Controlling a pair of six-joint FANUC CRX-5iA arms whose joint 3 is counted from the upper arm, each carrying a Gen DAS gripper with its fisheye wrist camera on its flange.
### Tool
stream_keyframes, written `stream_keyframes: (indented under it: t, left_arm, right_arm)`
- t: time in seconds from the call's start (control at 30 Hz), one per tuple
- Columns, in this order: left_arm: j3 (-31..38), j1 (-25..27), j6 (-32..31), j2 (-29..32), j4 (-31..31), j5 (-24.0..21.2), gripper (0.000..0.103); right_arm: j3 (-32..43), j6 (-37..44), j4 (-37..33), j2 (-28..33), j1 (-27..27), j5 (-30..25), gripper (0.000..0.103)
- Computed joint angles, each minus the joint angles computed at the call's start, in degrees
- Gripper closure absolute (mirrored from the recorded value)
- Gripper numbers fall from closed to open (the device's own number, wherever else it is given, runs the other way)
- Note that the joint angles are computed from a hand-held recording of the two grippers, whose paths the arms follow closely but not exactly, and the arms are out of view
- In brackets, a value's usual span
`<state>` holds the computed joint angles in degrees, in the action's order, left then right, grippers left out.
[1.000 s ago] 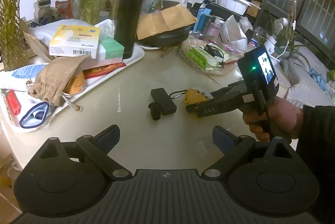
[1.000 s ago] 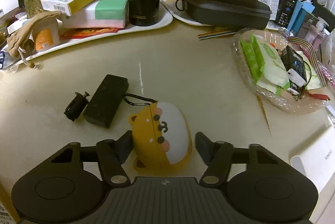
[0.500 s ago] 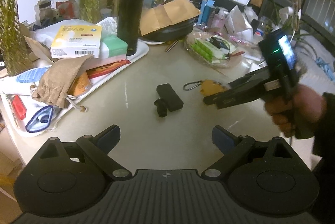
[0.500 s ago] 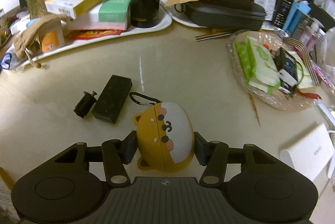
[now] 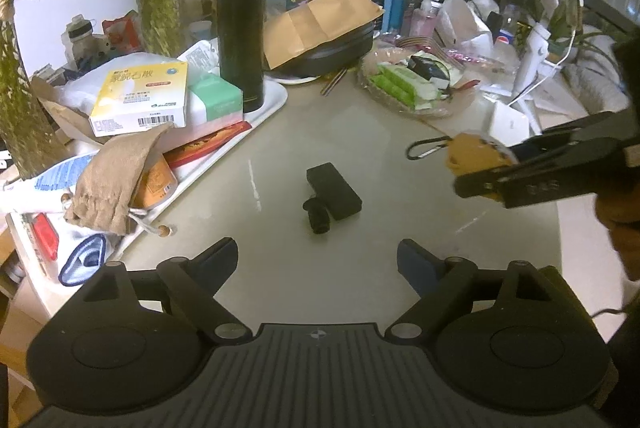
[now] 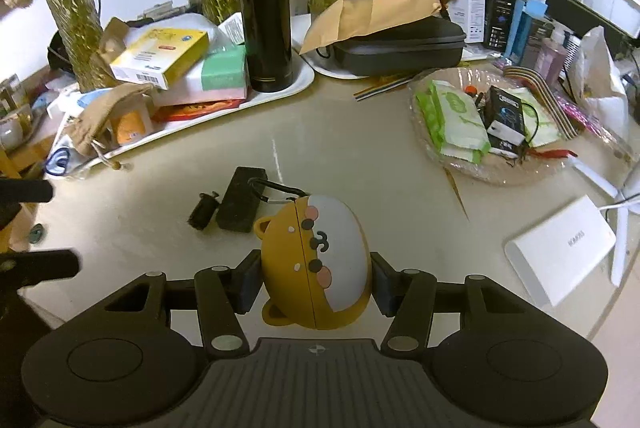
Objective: Organize rigid objects
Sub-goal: 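Lift the cat toy with the right tool while the left tool lowers onto the black adapter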
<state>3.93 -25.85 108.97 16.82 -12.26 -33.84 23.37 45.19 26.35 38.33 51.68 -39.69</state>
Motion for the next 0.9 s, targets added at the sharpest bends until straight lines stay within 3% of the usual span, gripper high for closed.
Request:
stream_keyframes:
  t: [0.23,0.9]
  left_arm:
    - [4.30,-0.71,-0.02,3.04,-2.18,-2.93,0.025]
    - [14.39,0.24,-3.23,11.96,-1.22,-9.69,0.040]
  right_arm:
    - [-5.24,-6.69,3.03,-2.56,0.16,2.99,0.045]
    - [-7.63,-10.03,3.16,-3.27,-0.26,5.46,0.045]
